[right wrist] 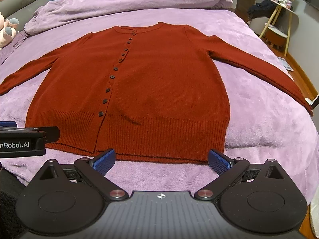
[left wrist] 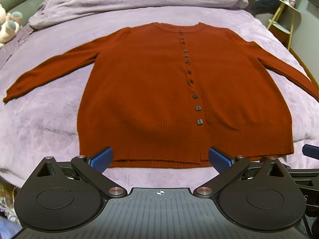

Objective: Fold small clothes

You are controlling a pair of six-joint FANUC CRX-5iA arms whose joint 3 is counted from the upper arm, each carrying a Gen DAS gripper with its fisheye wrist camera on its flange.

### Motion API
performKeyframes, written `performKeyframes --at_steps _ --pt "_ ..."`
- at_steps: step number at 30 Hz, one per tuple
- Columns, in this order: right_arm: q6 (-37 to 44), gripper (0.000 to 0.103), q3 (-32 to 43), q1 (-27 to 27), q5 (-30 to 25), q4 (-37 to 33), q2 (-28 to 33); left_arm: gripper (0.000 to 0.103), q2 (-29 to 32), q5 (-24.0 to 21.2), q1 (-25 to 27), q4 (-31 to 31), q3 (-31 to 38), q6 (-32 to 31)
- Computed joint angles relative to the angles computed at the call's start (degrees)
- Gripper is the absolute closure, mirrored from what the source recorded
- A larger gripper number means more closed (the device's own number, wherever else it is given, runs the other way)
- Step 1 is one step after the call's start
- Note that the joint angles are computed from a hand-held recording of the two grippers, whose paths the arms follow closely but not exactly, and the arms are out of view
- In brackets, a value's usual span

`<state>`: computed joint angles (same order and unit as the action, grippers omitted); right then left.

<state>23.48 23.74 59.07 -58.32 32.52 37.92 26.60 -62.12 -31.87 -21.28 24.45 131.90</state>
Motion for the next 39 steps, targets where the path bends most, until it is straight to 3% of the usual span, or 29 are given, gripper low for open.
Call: performKeyframes --at_steps 39 --pt "0.02 0.004 -0.02 0.04 0.10 0.67 -0.18 0.000 0.45 -0.47 0.29 1.35 0.28 -0.25"
